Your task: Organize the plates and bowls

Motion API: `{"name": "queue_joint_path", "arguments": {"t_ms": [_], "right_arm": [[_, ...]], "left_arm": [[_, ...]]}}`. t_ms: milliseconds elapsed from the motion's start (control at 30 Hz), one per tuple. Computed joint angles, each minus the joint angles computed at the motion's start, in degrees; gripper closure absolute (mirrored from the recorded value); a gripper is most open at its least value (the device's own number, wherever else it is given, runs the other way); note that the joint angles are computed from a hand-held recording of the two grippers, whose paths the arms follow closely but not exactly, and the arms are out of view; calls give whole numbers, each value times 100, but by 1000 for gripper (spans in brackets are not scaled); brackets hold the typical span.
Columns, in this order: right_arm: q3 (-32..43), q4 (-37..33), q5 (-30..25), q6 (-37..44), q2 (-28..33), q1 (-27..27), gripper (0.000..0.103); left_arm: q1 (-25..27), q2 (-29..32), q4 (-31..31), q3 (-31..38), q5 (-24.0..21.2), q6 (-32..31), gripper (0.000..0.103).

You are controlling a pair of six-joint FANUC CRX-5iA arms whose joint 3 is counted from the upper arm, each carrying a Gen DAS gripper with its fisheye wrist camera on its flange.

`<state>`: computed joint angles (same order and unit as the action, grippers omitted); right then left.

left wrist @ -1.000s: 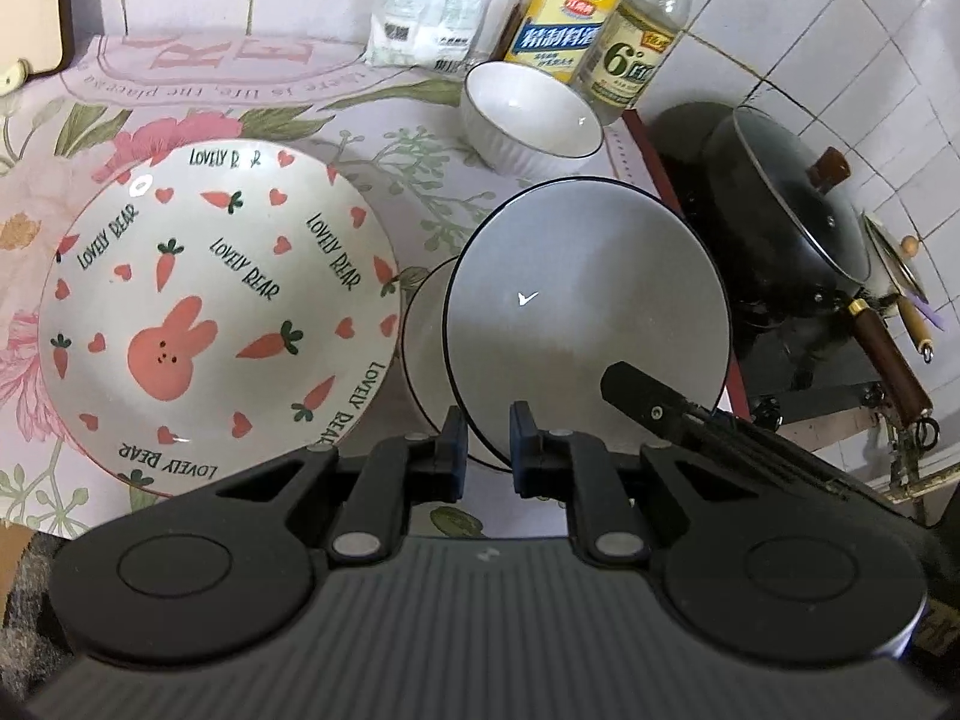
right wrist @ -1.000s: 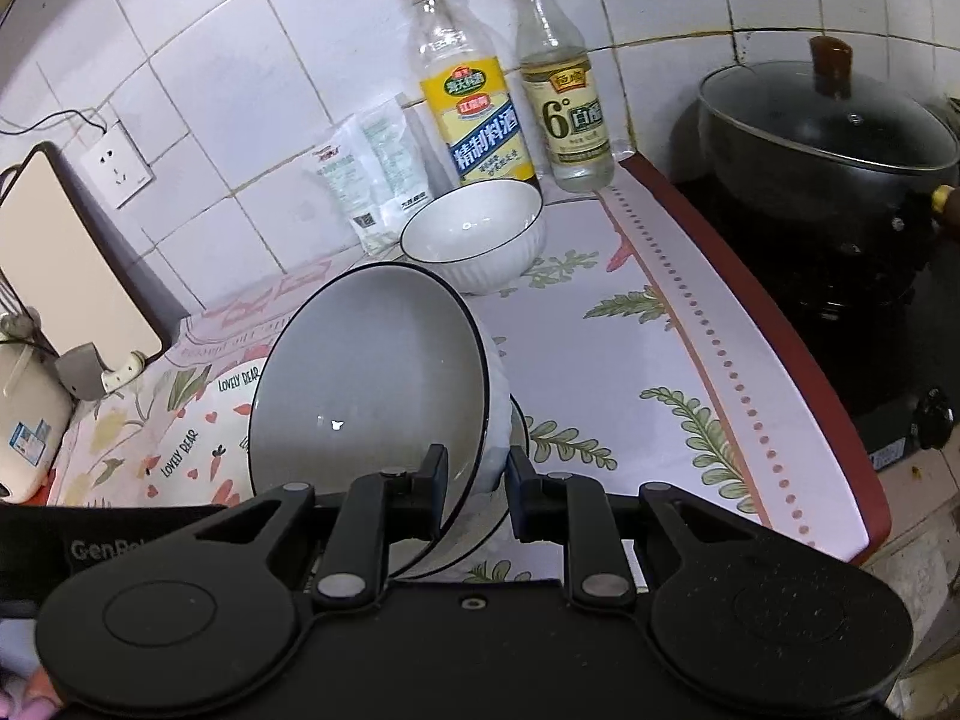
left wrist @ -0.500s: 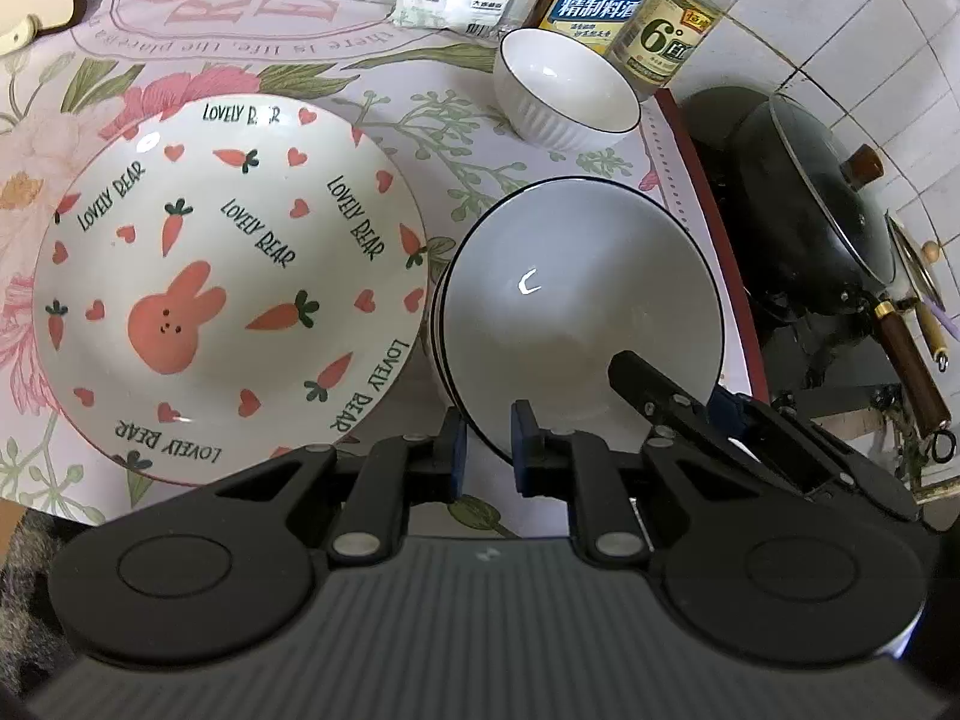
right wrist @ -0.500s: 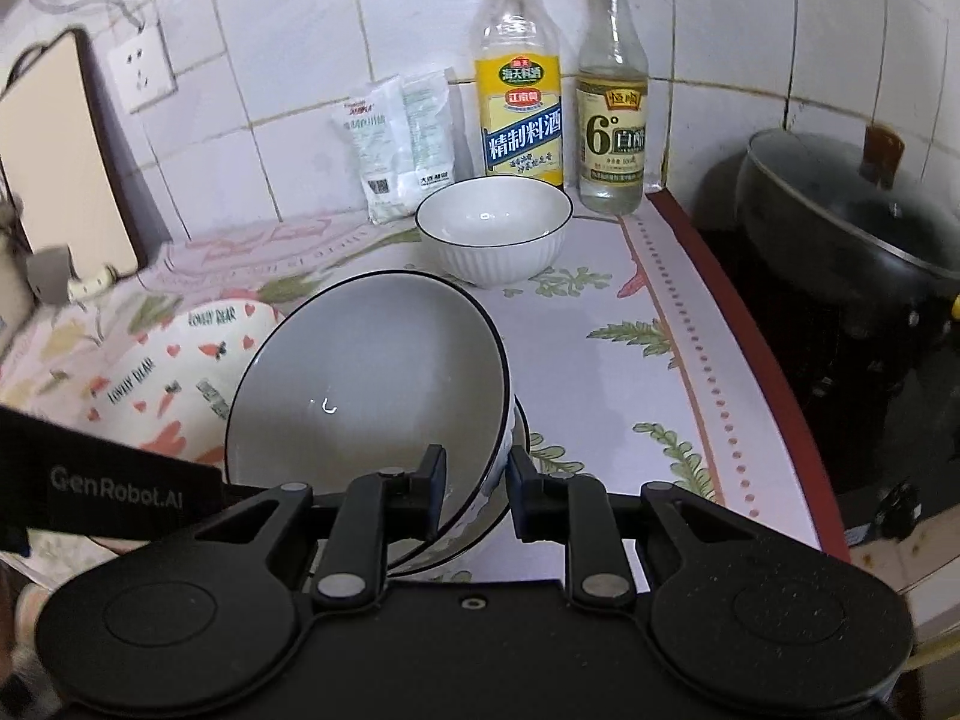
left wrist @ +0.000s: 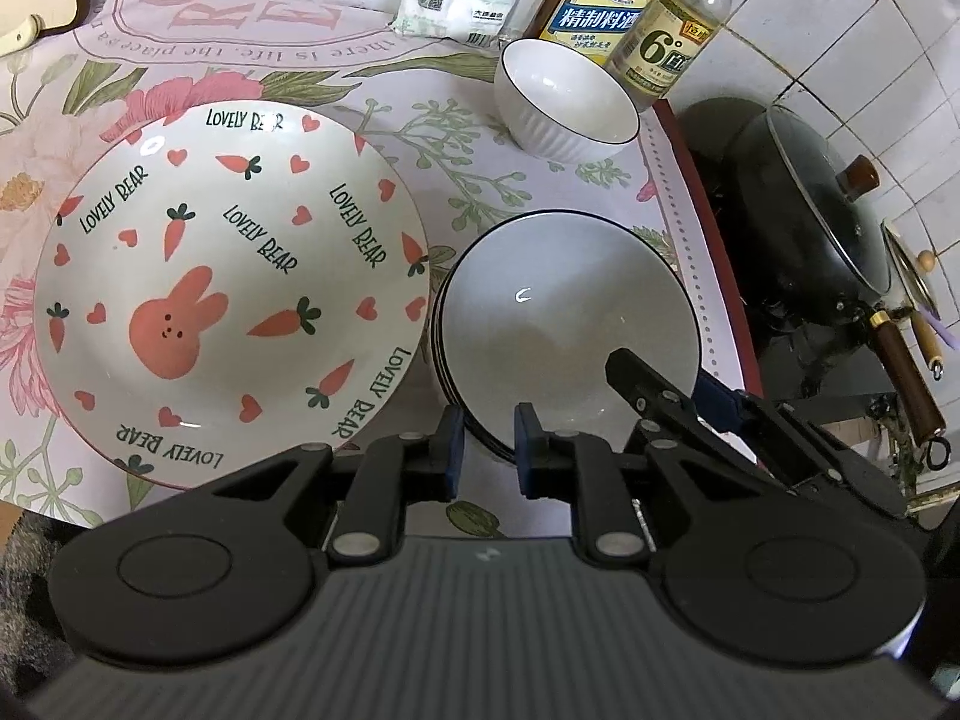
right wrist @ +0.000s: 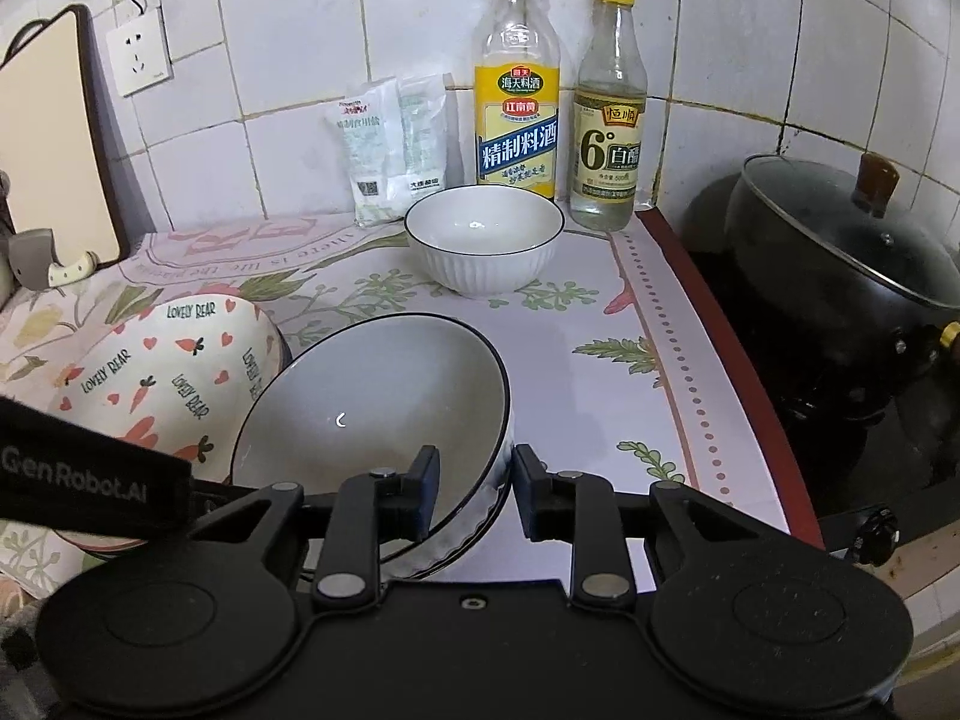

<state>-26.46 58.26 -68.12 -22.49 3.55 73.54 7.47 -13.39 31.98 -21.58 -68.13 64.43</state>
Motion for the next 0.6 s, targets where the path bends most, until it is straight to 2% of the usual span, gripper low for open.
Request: {"name": "queue_joint_path", "arguments": {"t_ms": [167, 433, 600], "right_arm": [[-537, 412, 522, -721, -436, -60, 72], [-1272, 1260, 1029, -1614, -1190, -215, 71], [-1352, 1321, 1438, -1637, -1447, -609, 70]], "left_arm": [[95, 30, 109, 53, -96, -128, 88], [282, -15, 506, 128, -223, -554, 88], [288, -65, 801, 109, 30, -900, 87]]}}
